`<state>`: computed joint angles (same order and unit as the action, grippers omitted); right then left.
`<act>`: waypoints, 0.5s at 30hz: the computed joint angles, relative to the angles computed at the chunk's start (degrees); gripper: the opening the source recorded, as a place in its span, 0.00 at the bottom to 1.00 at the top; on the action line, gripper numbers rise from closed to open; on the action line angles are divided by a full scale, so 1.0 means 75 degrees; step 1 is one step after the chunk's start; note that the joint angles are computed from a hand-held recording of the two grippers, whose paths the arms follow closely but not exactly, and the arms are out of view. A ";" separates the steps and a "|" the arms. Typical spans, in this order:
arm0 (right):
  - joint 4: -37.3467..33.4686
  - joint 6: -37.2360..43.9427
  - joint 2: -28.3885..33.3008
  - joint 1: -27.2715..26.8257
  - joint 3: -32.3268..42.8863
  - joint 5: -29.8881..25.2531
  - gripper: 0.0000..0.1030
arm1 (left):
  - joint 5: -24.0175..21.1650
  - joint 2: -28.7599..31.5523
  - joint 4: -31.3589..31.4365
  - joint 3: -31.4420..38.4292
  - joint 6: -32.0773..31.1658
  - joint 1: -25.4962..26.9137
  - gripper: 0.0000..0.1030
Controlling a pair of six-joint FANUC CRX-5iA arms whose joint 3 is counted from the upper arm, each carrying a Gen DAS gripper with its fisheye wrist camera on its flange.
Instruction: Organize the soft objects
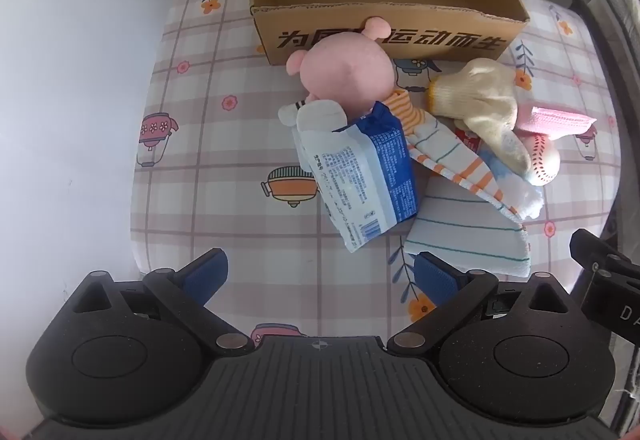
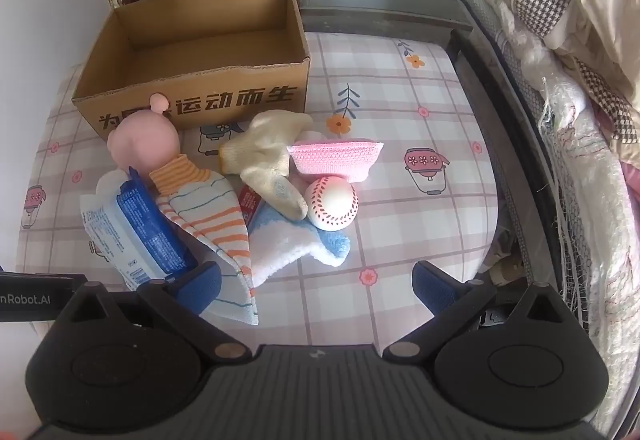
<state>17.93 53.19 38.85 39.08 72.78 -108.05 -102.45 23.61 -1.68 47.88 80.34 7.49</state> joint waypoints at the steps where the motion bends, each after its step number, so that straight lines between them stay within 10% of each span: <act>1: 0.0017 0.0032 0.0031 0.0000 0.0048 -0.0014 1.00 | 0.0000 -0.0002 -0.0011 0.0003 0.0000 -0.0004 0.97; 15: 0.0022 0.0079 0.0203 -0.0013 0.0388 -0.0128 1.00 | 0.0015 0.0017 -0.0025 0.0050 -0.0142 0.0115 0.97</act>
